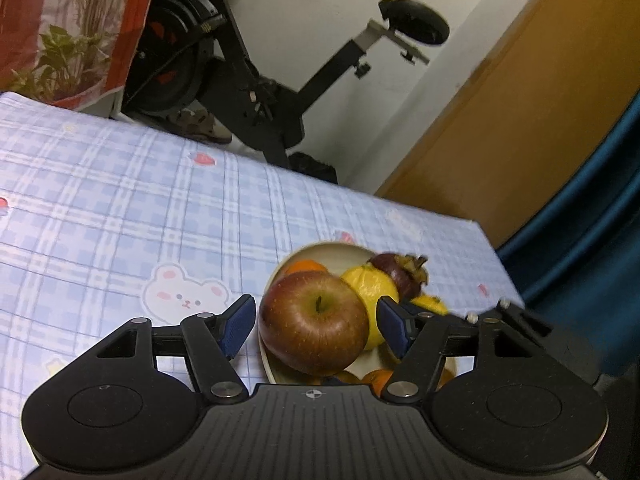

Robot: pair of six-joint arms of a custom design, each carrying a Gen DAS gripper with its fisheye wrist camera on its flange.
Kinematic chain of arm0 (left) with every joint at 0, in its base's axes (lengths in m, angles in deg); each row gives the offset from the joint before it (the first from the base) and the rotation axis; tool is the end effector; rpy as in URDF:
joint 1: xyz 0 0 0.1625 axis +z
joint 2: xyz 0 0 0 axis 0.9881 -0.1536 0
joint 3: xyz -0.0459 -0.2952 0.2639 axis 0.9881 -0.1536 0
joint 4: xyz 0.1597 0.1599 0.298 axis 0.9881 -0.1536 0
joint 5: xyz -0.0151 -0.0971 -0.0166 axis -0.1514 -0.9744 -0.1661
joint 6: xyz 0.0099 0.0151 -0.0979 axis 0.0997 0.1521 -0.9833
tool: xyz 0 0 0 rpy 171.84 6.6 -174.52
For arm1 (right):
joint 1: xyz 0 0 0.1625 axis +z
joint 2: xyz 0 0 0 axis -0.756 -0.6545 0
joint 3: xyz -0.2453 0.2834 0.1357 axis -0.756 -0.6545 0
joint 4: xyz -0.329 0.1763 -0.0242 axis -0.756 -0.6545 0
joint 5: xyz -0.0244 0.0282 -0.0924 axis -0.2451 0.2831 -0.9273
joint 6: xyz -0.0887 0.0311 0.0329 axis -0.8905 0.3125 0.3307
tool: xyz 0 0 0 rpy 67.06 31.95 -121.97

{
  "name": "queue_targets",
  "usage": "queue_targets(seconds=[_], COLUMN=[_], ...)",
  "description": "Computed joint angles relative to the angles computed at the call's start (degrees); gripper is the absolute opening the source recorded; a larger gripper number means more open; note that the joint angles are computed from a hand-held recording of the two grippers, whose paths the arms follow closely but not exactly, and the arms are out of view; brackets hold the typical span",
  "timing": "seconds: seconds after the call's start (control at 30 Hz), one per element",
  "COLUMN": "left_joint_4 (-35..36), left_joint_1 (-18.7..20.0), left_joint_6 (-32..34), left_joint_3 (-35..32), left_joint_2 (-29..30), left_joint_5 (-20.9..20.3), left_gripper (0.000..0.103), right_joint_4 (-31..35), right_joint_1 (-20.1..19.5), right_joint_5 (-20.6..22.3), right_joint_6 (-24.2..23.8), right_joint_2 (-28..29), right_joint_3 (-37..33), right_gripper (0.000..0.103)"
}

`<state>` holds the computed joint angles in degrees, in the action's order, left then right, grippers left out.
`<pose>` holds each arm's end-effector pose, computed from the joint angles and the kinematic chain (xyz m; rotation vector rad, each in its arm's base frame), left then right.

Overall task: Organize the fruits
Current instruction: 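Carry the red apple onto the plate and open both tools, then withdraw both tools from the plate back over the remaining limes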

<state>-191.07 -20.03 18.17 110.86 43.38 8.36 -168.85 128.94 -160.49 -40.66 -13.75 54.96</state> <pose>-0.2627 -0.7977 -0.0806 0.7309 2.8464 -0.7674 -0.0093 -0.7233 0.1717 0.9309 -2.0410 0.9245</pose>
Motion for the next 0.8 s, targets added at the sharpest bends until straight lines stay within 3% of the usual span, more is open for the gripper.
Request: queue_targets(seconds=[0.23, 0.4, 0.67, 0.8], left_joint_4=[-9.8, -17.2, -27.2, -31.8], left_joint_1=[-1.7, -3.7, -6.6, -7.6], left_joint_6=[3.2, 5.8, 5.9, 5.4], left_joint_3=[13.2, 22.4, 34.6, 40.0], left_joint_2=[-7.0, -11.1, -16.2, -18.3], left_joint_5=[3.4, 8.4, 15.6, 16.9], left_gripper=[0.07, 0.07, 0.07, 0.069], right_joint_4=[-2.6, -4.4, -8.6, -11.4], right_joint_1=[-0.3, -0.8, -1.6, -2.1], right_joint_5=[2.1, 4.8, 8.2, 9.5], right_joint_6=[4.4, 9.6, 16.2, 17.8], right_joint_2=[-4.0, -7.2, -11.6, -12.8], right_joint_3=[6.2, 10.9, 18.8, 22.4], right_gripper=[0.066, 0.066, 0.066, 0.066])
